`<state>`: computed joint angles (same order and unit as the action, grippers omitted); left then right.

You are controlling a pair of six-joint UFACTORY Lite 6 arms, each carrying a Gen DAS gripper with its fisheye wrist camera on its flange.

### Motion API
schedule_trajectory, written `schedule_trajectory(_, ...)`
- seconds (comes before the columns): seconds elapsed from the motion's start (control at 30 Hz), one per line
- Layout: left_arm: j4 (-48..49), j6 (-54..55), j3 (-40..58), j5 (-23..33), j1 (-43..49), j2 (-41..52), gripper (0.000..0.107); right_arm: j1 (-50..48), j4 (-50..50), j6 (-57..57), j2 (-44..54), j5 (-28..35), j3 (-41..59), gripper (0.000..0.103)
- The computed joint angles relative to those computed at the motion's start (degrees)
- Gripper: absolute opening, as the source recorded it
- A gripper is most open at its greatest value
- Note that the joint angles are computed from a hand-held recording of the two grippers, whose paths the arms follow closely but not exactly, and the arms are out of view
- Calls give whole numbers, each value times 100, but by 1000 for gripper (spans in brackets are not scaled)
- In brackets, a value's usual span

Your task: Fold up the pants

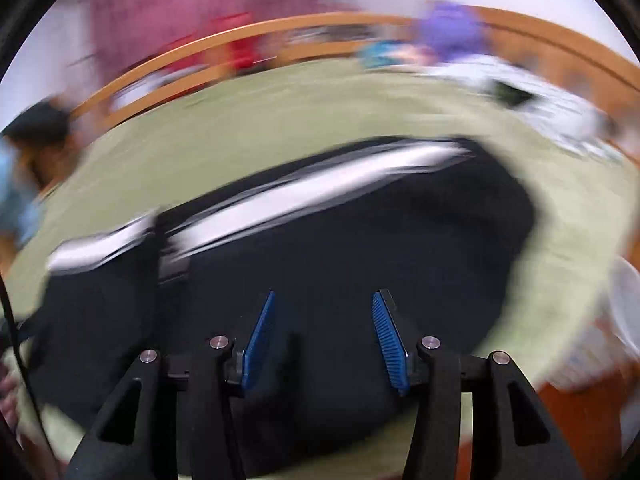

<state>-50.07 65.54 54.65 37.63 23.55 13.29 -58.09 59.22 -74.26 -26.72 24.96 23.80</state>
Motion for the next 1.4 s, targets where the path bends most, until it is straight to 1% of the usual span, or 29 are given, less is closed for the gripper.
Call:
schedule_trajectory(0.07, 39, -159, 102, -155, -194, 147, 65, -649, 413, -598, 1044, 205, 559, 61)
schedule_trajectory(0.1, 68, -254, 149, -203, -262, 185, 62, -830, 511, -698, 1609, 187, 862, 61)
schedule_trajectory(0.13, 76, -361, 204, -213, -338, 217, 53, -883, 611, -782, 1938, 134, 1019, 61)
schedule_trajectory(0.17, 90, -453, 245, -175, -400, 222, 49, -1072, 755, -1030, 2321, 186, 1211, 61)
schedule_trajectory(0.23, 172, -649, 322, -223, -557, 223, 49, -1279, 1024, -1258, 3012, 333, 1501, 63)
schedule_trajectory(0.27, 192, -672, 376, -245, -592, 262, 49, -1446, 1195, -1443, 3310, 539, 1614, 66)
schedule_trajectory(0.33, 268, -751, 524, -283, -670, 394, 49, -1600, 1890, -1987, 3638, 840, 1662, 70)
schedule_trajectory(0.37, 295, -829, 616, -298, -719, 479, 49, -1567, 2179, -2214, 3729, 869, 1696, 72)
schedule_trajectory(0.43, 481, -1056, 763, -331, -793, 609, 49, -1426, 2442, -2371, 3975, 843, 1902, 75)
schedule_trajectory(0.53, 566, -1155, 808, -473, -925, 660, 49, -1150, 2610, -2346, 4430, 805, 2360, 75)
schedule_trajectory(0.6, 435, -1029, 799, -491, -900, 705, 49, -963, 2982, -2661, 4588, 712, 2503, 75)
schedule_trajectory(0.63, 318, -964, 816, -447, -874, 743, 50, -897, 3160, -2839, 4625, 649, 2522, 73)
schedule_trajectory(0.7, 255, -922, 903, -339, -840, 834, 50, -763, 3518, -3139, 4671, 531, 2541, 67)
schedule_trajectory(0.77, 295, -976, 1100, -147, -789, 992, 53, -792, 3688, -3256, 4679, 554, 2520, 65)
schedule_trajectory(0.87, 200, -1119, 1295, 0, -794, 1171, 55, -800, 3606, -3116, 4906, 556, 2769, 64)
schedule_trajectory(0.93, 68, -1100, 1258, -104, -852, 1160, 55, -747, 3397, -2972, 4912, 438, 2862, 62)
schedule_trajectory(0.97, 40, -1087, 1248, -162, -885, 1158, 51, -740, 3439, -2989, 4856, 374, 2824, 53)
schedule_trajectory(1.0, 5, -1042, 1197, -208, -902, 1108, 46, -798, 3363, -2900, 4824, 437, 2800, 47)
schedule_trajectory(1.03, -63, -937, 1156, -166, -873, 1055, 35, -867, 3288, -2825, 4823, 538, 2803, 42)
schedule_trajectory(1.07, -141, -824, 1127, -88, -817, 998, 27, -960, 3168, -2703, 4780, 682, 2775, 32)
schedule_trajectory(1.1, -210, -738, 1123, -4, -771, 952, 23, -1080, 2922, -2427, 4762, 907, 2805, 24)
schedule_trajectory(1.13, -368, -612, 1074, 100, -687, 854, 15, -1138, 2773, -2234, 4732, 1031, 2825, 22)
schedule_trajectory(1.17, -528, -468, 1042, 291, -575, 772, 13, -1129, 2673, -2035, 4603, 1032, 2802, 20)
schedule_trajectory(1.27, -738, -157, 1040, 801, -258, 536, 12, -891, 2794, -1959, 3925, 805, 2470, 18)
schedule_trajectory(1.3, -773, -107, 1059, 946, -178, 491, 12, -781, 2794, -1897, 3539, 758, 2296, 17)
schedule_trajectory(1.4, -773, 20, 1156, 1259, 38, 371, 12, -512, 2425, -1260, 2797, 709, 2120, 17)
